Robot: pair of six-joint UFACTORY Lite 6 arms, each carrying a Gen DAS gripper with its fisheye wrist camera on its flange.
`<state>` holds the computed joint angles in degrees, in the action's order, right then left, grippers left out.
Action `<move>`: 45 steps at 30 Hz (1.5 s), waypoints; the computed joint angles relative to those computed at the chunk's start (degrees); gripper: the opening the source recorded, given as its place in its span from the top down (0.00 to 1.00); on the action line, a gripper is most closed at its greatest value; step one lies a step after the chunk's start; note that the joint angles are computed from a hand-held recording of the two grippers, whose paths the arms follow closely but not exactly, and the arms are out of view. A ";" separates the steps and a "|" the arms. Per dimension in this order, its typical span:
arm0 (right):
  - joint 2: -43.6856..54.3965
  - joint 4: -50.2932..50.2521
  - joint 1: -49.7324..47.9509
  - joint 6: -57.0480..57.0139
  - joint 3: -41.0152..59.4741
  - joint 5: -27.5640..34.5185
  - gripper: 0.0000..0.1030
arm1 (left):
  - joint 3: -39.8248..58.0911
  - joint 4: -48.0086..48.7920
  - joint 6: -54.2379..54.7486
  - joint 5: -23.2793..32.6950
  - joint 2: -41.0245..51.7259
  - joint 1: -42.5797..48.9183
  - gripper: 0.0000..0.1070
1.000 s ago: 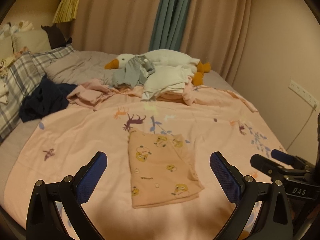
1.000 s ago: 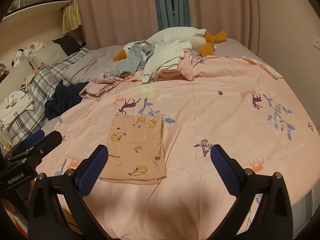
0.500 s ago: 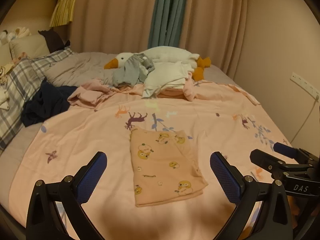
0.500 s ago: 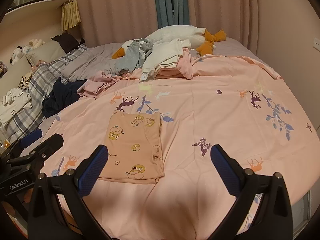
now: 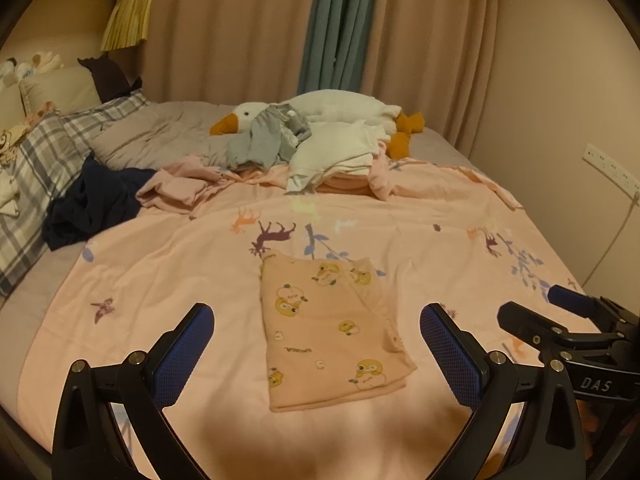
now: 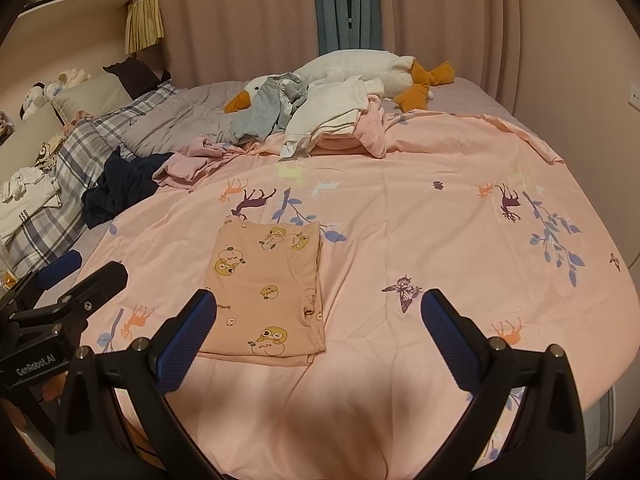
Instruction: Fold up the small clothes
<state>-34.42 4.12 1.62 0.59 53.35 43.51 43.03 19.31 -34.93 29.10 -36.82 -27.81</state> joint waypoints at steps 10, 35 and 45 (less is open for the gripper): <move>0.26 -0.25 -0.06 0.05 0.19 0.14 0.00 | -0.31 9.49 -10.02 1.90 -0.38 -3.48 0.05; 0.25 -0.90 0.14 -0.13 -0.45 -0.56 0.00 | 0.52 9.99 -10.66 2.84 0.57 -4.47 0.05; 0.73 -0.75 -0.12 -1.83 -0.71 -1.25 0.00 | 0.83 12.67 -13.88 4.14 0.90 -6.88 0.05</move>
